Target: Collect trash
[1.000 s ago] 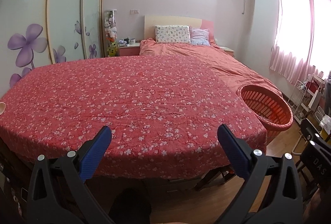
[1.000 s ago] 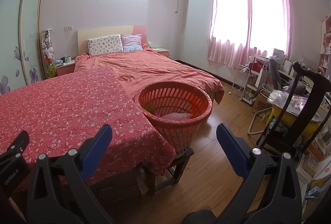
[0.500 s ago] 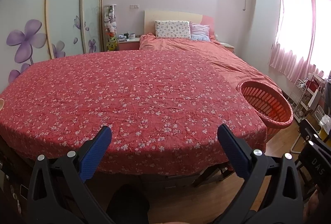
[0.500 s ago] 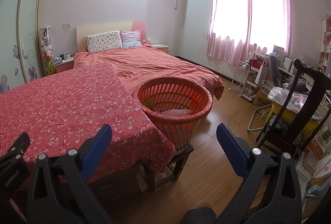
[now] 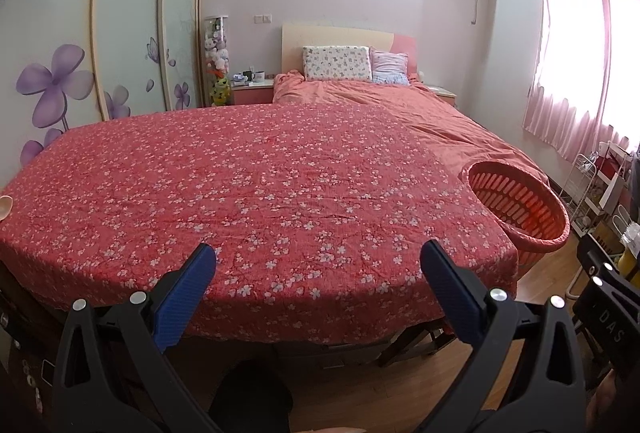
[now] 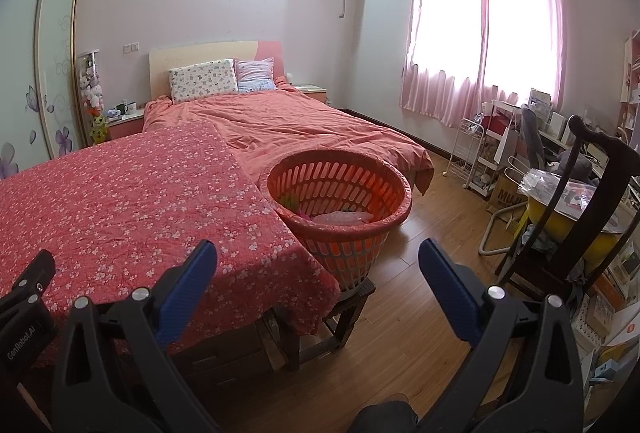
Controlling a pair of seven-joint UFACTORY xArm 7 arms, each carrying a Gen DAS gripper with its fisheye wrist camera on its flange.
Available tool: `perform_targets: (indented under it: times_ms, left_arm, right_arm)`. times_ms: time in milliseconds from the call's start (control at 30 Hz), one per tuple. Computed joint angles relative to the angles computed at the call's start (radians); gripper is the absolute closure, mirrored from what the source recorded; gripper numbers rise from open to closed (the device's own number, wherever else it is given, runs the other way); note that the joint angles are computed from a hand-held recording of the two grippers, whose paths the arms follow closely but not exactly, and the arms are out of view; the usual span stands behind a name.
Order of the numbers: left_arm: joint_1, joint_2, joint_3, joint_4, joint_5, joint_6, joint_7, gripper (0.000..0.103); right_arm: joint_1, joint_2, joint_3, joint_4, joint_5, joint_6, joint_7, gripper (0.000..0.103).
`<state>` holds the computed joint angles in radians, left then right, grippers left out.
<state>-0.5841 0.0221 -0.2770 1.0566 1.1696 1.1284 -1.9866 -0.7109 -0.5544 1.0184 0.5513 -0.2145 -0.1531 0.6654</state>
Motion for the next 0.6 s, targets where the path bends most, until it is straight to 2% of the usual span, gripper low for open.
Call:
perform_targets:
  times_ms: [600]
  left_arm:
    - [-0.007, 0.006, 0.001, 0.005, 0.011, 0.004, 0.0, 0.002]
  right_arm:
    - [0.0, 0.004, 0.0, 0.003, 0.001, 0.002, -0.003, 0.005]
